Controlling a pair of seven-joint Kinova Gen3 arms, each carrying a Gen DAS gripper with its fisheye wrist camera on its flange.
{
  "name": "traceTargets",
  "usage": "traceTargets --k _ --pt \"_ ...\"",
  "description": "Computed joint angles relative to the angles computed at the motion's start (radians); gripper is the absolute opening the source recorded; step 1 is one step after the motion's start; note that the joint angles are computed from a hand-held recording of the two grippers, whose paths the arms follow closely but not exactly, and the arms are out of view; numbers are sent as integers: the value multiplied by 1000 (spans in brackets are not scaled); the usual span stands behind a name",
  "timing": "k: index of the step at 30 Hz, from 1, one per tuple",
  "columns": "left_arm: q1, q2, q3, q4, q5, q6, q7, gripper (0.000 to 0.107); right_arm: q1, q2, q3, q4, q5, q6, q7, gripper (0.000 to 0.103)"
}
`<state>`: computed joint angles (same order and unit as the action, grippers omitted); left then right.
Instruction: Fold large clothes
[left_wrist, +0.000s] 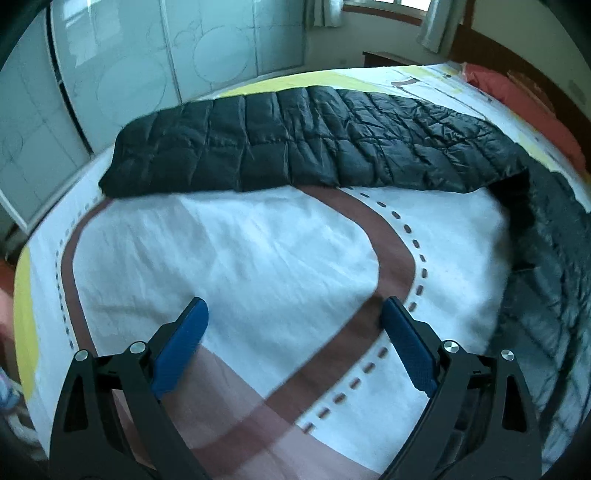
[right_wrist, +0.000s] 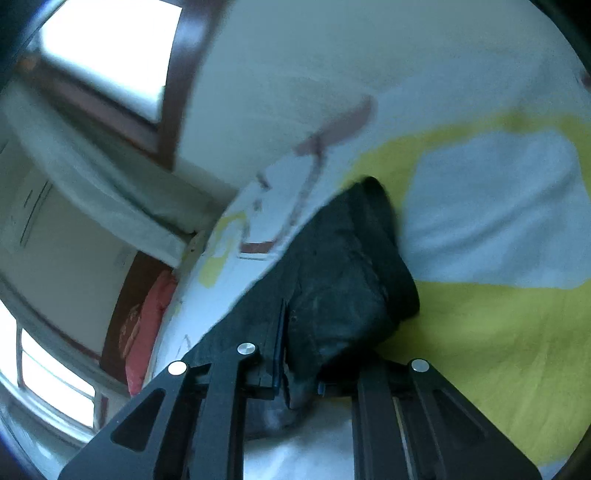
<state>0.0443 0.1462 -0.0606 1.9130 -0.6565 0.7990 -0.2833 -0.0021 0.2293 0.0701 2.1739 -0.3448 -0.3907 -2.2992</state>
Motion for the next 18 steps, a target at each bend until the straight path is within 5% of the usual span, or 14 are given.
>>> traceTargets --k 10,18 --pt "-29 -9 -17 40 -36 -73 -4 100 -463 -19 246 -250 -124 165 407 13" --pt "-23 -16 -23 82 -93 -119 68 101 -808 188 455 -611 -384 403 721 13"
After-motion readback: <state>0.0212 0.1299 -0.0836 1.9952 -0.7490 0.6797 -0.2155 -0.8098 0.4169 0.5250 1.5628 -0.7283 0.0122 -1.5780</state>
